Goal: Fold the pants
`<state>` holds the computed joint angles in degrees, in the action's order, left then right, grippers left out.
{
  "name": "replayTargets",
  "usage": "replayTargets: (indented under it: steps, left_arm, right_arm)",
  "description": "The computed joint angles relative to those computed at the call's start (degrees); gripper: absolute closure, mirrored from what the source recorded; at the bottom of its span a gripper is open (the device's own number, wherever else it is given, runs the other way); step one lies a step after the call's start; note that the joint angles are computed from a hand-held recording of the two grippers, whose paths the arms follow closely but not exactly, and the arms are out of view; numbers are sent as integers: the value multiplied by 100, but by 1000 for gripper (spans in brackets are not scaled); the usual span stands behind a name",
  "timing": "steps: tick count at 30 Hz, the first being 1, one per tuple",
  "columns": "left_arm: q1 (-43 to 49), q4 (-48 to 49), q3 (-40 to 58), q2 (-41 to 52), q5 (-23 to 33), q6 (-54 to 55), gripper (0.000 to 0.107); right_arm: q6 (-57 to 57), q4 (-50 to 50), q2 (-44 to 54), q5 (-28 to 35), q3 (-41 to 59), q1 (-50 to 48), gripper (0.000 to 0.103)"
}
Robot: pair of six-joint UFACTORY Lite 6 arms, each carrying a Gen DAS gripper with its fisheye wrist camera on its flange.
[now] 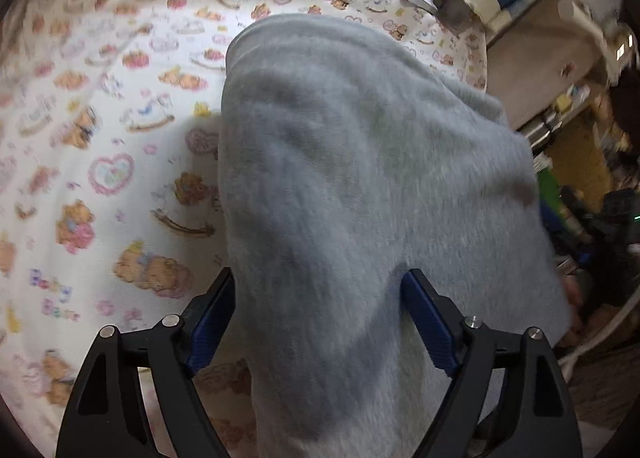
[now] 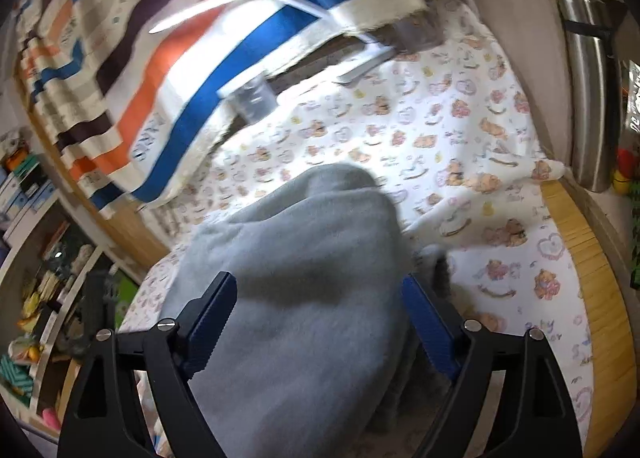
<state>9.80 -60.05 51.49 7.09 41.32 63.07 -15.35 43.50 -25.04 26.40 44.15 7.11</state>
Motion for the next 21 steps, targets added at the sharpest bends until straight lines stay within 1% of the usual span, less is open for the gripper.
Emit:
replayTargets:
  steps: [1, 3, 4, 6, 7, 8, 9, 10, 12, 13, 15, 17, 18, 19, 20, 21]
  left_arm:
    - [105, -118, 146, 217, 224, 95, 25]
    - [204, -230, 419, 602, 553, 150, 25]
    - [231, -282, 567, 816, 727, 160, 26]
    - [261, -348, 795, 1098, 1062, 153, 42]
    - [265, -344, 855, 1130, 1216, 106, 60]
    - [224, -292, 818, 999, 1218, -19, 72]
    - [136, -149, 751, 743, 1078, -193, 78]
    - [-32, 66, 629, 359, 813, -386, 83]
    - [-357, 446, 531, -122, 476, -740, 84]
    - [-552, 668, 516, -302, 304, -970, 85]
    - [-815, 1094, 596, -429, 40, -1386, 85]
    - [-908, 1361, 751, -417, 0, -1672, 86]
    - [-895, 1398, 867, -344, 53, -1729, 86]
    - [-884, 1423, 976, -289, 118, -1787, 86]
    - [-827, 1447, 1077, -265, 219, -1780, 86]
    - [-839, 1465, 1115, -303, 243, -1791, 86]
  right_arm:
    - [-211, 168, 174, 71, 59, -191, 16]
    - [-1023, 820, 681, 430, 234, -687, 13]
    - [-1230, 942, 856, 589, 303, -831, 12]
    - [-1753, 1234, 1274, 977, 436, -1099, 11]
    - [-2141, 1507, 1480, 1252, 475, -1240, 9]
    - [-2523, 1804, 1753, 1615, 530, -1386, 8]
    - [-2736, 1996, 1958, 1845, 556, -1448, 8]
    - [-2838, 2099, 2057, 1939, 556, -1457, 8]
    - [-3163, 2408, 2250, 2079, 540, -1415, 8]
    - [-3285, 2510, 2324, 2076, 556, -1336, 4]
    - [-3198, 2453, 2361, 1582, 591, -994, 4]
    - [-3197, 2440, 2391, 1211, 587, -722, 5]
    - [-3382, 2592, 2398, 1185, 548, -699, 10]
    - [-3510, 2704, 2407, 1283, 531, -765, 18]
    - [-3641, 2823, 2421, 1412, 511, -851, 22]
    - [-3701, 2836, 2424, 1521, 508, -923, 33]
